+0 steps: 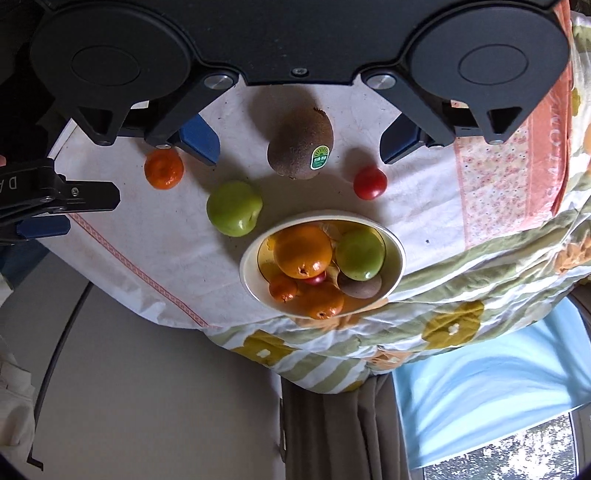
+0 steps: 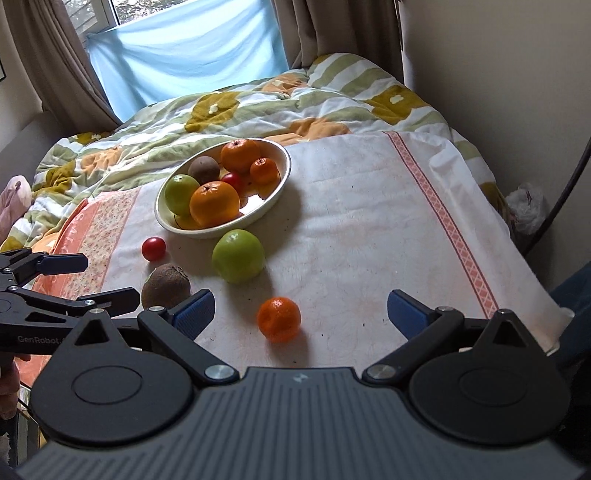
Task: Organize fruits
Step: 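Withdraw both open tools from the bowl back over the loose fruit, then grasp the brown kiwi with the left tool while the right tool grasps another mandarin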
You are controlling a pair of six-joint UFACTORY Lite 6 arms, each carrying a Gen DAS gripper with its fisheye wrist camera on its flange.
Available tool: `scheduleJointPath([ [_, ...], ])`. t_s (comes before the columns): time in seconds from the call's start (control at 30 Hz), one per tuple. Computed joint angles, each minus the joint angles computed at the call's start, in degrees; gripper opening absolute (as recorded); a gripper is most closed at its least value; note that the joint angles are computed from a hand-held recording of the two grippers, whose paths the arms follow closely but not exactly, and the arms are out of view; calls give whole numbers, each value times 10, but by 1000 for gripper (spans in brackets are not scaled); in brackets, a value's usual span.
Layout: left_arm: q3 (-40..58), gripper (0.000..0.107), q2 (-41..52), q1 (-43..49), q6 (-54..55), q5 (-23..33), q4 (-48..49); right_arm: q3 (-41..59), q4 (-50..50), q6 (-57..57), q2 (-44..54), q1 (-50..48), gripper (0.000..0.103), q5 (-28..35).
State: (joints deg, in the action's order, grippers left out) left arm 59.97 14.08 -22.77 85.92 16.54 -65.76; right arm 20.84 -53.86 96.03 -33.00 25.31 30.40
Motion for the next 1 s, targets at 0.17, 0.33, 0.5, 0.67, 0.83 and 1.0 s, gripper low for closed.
scheduleJointPath([
  [0.17,66,87,93,14,59,28,-11,0,-77,146,79,30,103,-14],
  [0.33,146,78,174,24,38,67,42,19,-134,237,149,43,103,-22],
  [0.5,209,74,228,30,-5,102,97,37,-172,286,198,37,103,-33],
  [0.67,263,62,268,30,-59,137,151,55,-197,311,231,28,103,-40],
  [0.83,271,57,277,29,-50,145,154,69,-209,318,256,14,96,-53],
  [1.0,266,57,274,29,-38,141,147,82,-214,316,279,7,93,-63],
])
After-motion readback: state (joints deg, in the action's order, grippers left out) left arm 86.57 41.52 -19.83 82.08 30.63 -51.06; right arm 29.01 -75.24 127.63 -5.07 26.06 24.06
